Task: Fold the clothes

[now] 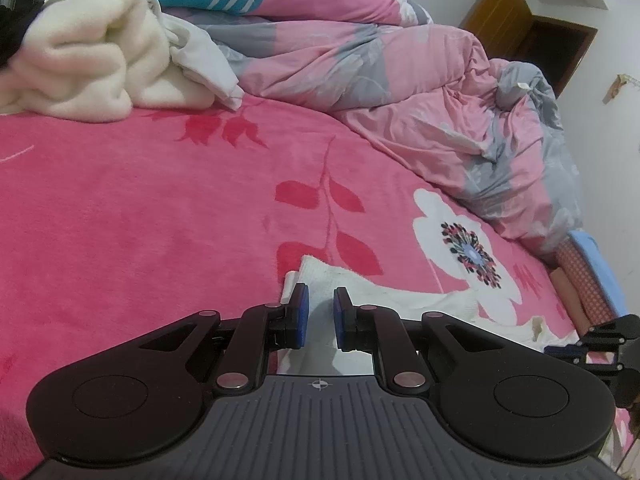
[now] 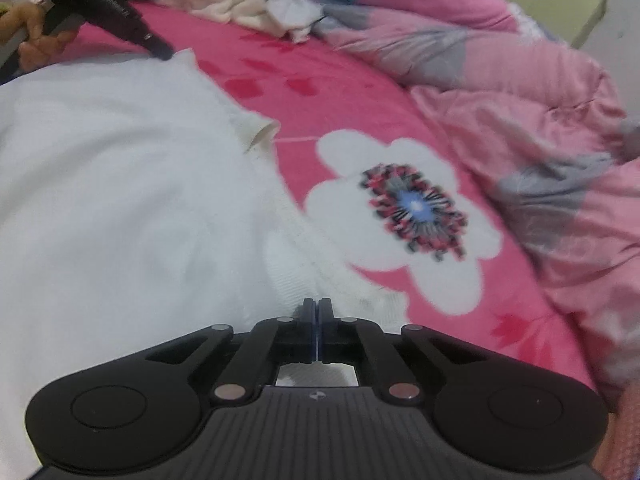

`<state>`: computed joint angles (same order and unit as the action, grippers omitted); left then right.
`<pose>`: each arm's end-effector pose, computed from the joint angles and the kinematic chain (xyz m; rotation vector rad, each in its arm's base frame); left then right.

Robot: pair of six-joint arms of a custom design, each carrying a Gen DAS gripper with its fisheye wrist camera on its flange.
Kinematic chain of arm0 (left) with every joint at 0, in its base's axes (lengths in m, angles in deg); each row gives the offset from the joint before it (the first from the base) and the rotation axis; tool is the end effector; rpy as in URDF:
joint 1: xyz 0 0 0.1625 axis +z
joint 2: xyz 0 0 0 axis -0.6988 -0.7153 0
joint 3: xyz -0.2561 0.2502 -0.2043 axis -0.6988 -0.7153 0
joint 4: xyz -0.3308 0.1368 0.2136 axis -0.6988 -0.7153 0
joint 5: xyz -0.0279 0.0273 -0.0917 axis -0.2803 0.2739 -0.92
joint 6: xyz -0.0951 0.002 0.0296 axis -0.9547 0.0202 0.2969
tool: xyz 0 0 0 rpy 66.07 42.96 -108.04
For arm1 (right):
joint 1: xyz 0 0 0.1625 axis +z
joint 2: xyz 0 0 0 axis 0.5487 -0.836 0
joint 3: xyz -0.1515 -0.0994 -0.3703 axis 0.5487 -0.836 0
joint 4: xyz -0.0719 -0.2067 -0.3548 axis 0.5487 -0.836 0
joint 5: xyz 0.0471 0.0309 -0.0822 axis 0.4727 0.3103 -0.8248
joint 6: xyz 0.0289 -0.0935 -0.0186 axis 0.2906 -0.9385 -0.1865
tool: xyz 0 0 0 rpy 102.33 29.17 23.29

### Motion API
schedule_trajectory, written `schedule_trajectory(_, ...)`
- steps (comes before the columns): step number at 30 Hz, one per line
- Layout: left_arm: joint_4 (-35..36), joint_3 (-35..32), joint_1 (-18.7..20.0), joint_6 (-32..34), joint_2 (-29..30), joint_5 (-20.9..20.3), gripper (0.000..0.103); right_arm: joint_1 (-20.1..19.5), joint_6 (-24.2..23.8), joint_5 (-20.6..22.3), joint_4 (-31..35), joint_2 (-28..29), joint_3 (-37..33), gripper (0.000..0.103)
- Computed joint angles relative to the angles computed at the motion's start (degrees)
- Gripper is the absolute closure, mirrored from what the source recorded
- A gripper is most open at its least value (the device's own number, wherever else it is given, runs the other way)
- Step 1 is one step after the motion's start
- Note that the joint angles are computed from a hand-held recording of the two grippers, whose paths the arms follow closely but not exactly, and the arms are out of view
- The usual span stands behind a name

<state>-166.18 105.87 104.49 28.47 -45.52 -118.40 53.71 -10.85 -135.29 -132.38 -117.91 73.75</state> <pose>-0.2928 -0.8496 0.0819 0.5050 2.7404 -1.0839 0.0503 -0.7496 0.3860 1.0616 -1.9314 0.5272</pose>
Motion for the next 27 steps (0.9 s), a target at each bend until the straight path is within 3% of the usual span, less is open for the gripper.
schedule_trajectory(4,0.38,0.03,-0.10,0.13,-0.06,0.34,0.091,-0.56,2.01,-1.14,-7.09,2.24,-1.56,0.103)
schedule_trajectory(7,1.03,-0.38,-0.16,0.30,0.07,0.71,0.091,-1.76,9.76,0.62,-6.34,1.73,-2.15,0.103)
schedule_trajectory(9,1.40,-0.43,-0.20,0.27,-0.01,0.85,0.091,-2.40,14.78,1.98,-9.30,-0.03,-0.96,0.102)
schedule_trajectory(12,1.87,-0.42,-0.25,0.12,-0.16,0.98,0.091,-4.55,26.44,4.65,-12.90,-4.27,0.82,0.096)
schedule_trajectory(13,2.02,-0.45,-0.26,0.03,-0.18,0.97,0.091,-5.38,30.83,5.30,-13.21,-5.74,1.23,0.088)
schedule_trajectory(14,2.18,-0.49,-0.29,-0.09,-0.21,0.96,0.091,-6.43,35.21,6.60,-12.08,-7.60,2.07,0.082)
schedule_trajectory(17,2.51,-0.31,-0.40,-0.53,-0.43,1.15,0.090,-9.66,46.73,11.15,-7.78,-12.53,3.98,0.075)
schedule_trajectory(19,2.28,0.10,-0.55,-0.53,-0.64,1.61,0.090,-10.82,48.66,14.24,-4.34,-13.72,4.64,0.071)
schedule_trajectory(22,1.94,0.73,-0.78,-0.53,-0.95,2.30,0.089,-11.73,48.88,17.31,-0.46,-13.93,4.89,0.052)
schedule_trajectory(27,3.17,0.84,-0.79,-0.19,-1.38,1.87,0.086,-11.38,46.64,17.51,2.57,-11.48,3.29,0.053)
